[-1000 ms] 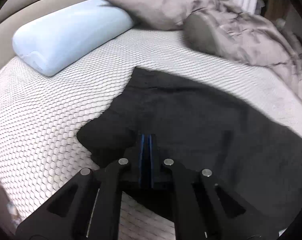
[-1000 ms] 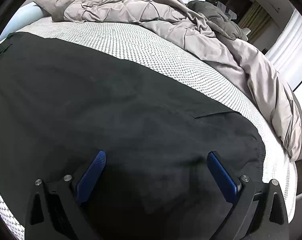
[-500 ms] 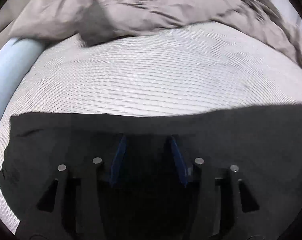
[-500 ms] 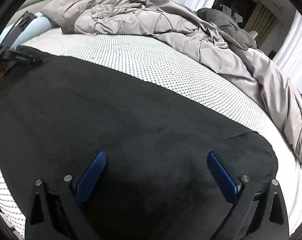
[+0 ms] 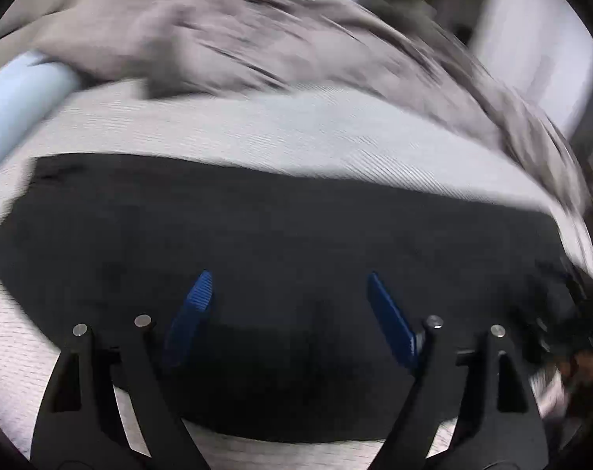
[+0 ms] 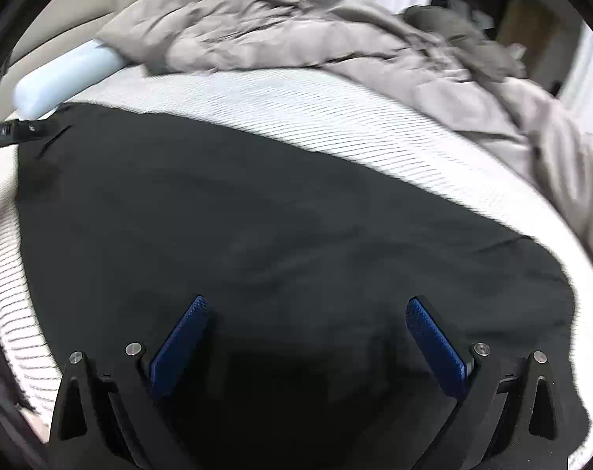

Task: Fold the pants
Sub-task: 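Release the pants with the left gripper and move both tools over the bundle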

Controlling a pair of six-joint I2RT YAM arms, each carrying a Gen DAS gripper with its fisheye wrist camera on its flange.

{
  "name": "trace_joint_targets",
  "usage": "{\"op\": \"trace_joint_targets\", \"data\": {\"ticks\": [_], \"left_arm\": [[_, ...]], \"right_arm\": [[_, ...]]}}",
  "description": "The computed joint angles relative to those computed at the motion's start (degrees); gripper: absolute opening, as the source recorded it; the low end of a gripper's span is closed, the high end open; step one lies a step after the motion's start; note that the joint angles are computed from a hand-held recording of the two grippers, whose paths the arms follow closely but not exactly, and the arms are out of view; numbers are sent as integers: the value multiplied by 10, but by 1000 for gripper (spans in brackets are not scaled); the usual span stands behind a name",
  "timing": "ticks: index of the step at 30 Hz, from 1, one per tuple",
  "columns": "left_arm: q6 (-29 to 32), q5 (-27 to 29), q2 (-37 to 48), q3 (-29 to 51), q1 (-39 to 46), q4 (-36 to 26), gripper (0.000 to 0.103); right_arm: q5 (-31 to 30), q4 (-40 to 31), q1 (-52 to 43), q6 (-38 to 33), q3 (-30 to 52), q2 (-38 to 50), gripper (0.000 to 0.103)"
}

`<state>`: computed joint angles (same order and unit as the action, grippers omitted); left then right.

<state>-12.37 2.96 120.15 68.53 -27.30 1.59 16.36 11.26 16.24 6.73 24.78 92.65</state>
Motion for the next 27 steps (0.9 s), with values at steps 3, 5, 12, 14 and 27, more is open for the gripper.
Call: {"op": "trace_joint_targets", "data": {"ticks": [3,5,12,14,27], "left_arm": [[37,-40,63,66,-60,-67,80],[61,-91,77,58,-81,-40,84],[69,-84,49,8,-44,-8,91],[61,-82,56,31,-35,-26,91],[54,-69,71,65,-189,-46,102]], "right_arm": [[37,9,23,-16,5,36,102],[36,0,-5,-30,-13,11,102],[57,53,-238,-107,-119,-78,103],[9,51,-290,-110,-129,-102,102],[61,2,10,-43,-101,-87,103]]}}
